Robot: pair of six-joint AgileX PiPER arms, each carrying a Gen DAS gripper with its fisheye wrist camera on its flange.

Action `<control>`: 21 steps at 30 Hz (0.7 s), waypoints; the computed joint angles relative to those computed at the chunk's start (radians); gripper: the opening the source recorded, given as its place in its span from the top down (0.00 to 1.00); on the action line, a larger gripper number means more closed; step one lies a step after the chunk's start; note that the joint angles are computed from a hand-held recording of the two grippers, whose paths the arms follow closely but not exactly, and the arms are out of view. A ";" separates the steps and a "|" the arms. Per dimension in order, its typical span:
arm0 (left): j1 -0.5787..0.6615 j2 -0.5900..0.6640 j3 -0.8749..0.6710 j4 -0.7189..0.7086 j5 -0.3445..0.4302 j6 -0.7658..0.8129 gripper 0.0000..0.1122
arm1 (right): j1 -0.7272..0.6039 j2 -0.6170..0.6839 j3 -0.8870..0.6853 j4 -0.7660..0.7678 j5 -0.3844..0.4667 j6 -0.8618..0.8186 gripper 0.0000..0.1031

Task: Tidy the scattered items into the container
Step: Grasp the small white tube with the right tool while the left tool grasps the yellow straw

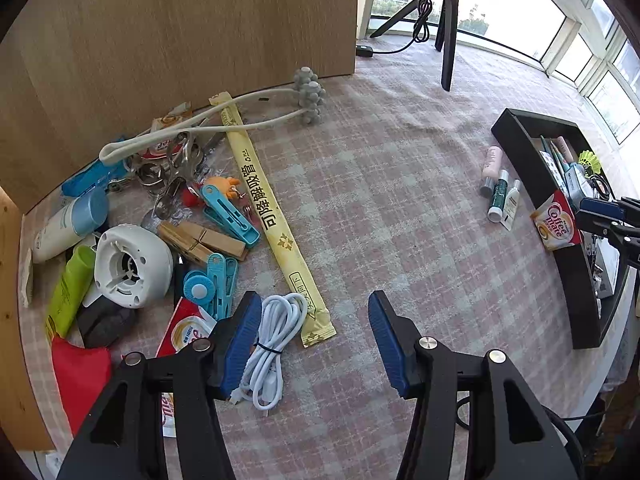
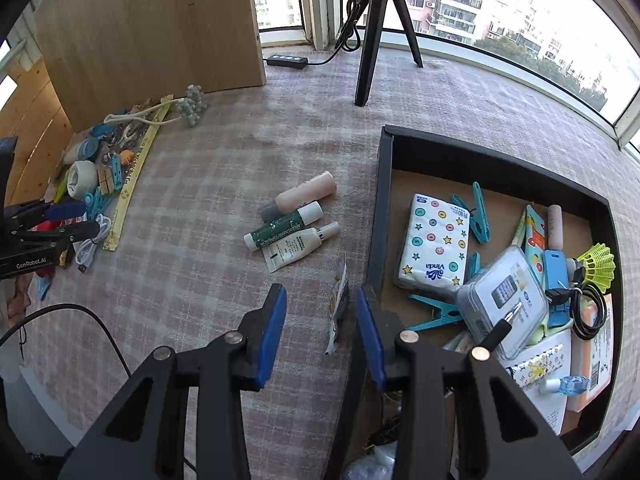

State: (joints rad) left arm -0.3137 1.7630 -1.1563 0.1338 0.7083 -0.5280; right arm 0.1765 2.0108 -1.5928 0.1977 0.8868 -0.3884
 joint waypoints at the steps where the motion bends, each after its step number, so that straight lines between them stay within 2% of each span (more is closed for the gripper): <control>1: 0.012 0.002 0.002 -0.006 0.000 0.004 0.53 | 0.005 0.012 -0.010 -0.005 0.001 -0.001 0.68; 5: 0.053 0.032 -0.002 -0.046 -0.005 0.036 0.53 | 0.026 0.058 -0.051 -0.029 0.016 -0.004 0.76; 12: 0.067 0.128 -0.075 -0.090 0.008 0.069 0.54 | 0.040 0.109 -0.096 -0.044 0.047 -0.005 0.77; 15: 0.063 0.171 -0.124 -0.082 0.040 0.058 0.54 | 0.052 0.111 -0.091 -0.084 0.041 0.017 0.78; 21: 0.055 0.235 -0.207 -0.037 0.083 0.026 0.56 | 0.034 0.142 -0.125 -0.132 0.065 0.067 0.89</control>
State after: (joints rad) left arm -0.2583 1.9981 -1.3636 0.0973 0.7910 -0.5018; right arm 0.2100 2.1530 -1.7178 0.0656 0.9521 -0.3214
